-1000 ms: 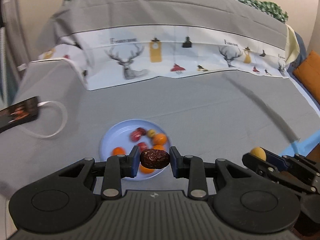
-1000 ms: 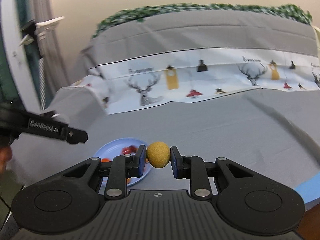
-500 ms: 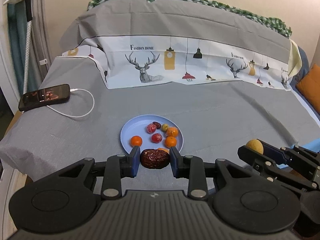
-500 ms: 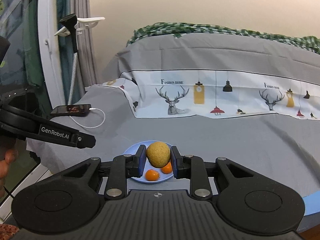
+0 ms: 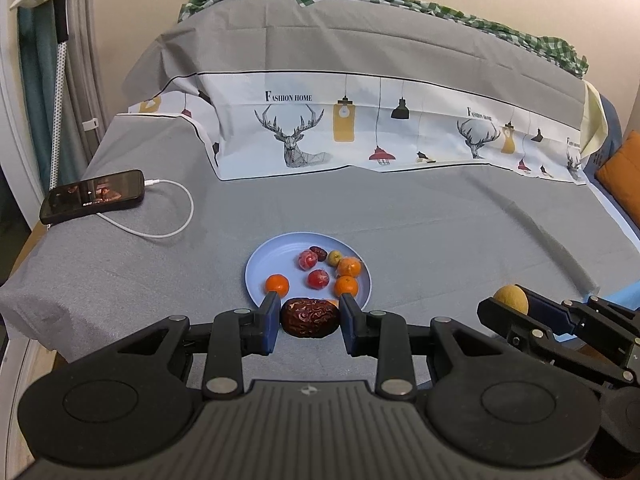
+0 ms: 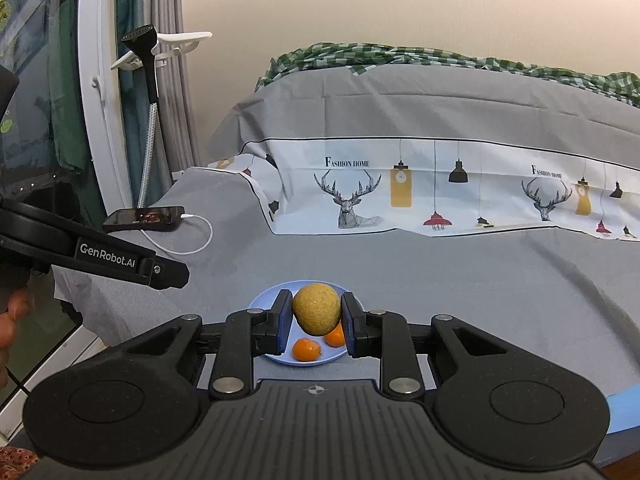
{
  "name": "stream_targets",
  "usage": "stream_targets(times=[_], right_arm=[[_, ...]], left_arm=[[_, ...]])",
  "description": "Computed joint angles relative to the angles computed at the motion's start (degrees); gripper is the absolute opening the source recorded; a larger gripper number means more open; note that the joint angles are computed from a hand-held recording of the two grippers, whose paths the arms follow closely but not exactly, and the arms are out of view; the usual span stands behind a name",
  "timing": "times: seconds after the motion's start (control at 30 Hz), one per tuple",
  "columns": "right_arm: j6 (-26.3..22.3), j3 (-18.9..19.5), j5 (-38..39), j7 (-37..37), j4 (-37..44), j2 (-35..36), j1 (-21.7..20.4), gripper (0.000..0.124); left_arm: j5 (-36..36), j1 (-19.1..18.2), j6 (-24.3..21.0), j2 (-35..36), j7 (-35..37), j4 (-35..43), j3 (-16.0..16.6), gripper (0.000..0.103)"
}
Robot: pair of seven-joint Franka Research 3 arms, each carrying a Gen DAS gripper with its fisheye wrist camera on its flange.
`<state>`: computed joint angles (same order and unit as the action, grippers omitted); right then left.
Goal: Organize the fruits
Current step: 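Carry the red date and yellow fruit over the blue plate with both tools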
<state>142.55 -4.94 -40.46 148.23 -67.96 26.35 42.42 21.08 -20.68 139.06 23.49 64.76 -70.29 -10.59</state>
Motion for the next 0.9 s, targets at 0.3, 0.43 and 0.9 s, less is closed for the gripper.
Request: stream_targets(times=[0.3, 0.43, 0.9], right_arm=[[-0.58, 0.26, 2.66, -1.58, 1.74, 1.43, -0.74, 0.027], [-0.62, 0.21, 4.45, -2.99, 2.99, 2.61, -1.10, 0.027], [-1.33, -0.82, 8.91, -6.05, 6.16, 5.69, -1.21, 0.027]], left_arm=[[-0.60, -0.49, -2.01, 3.05, 1.14, 4.20, 0.21, 0.035], [-0.79, -0.82, -3.62, 4.76, 1.68, 6.70, 0.50, 0.035], [-3.06, -2.43, -10.30, 14.15, 4.98, 21.60, 1.69, 0.035]])
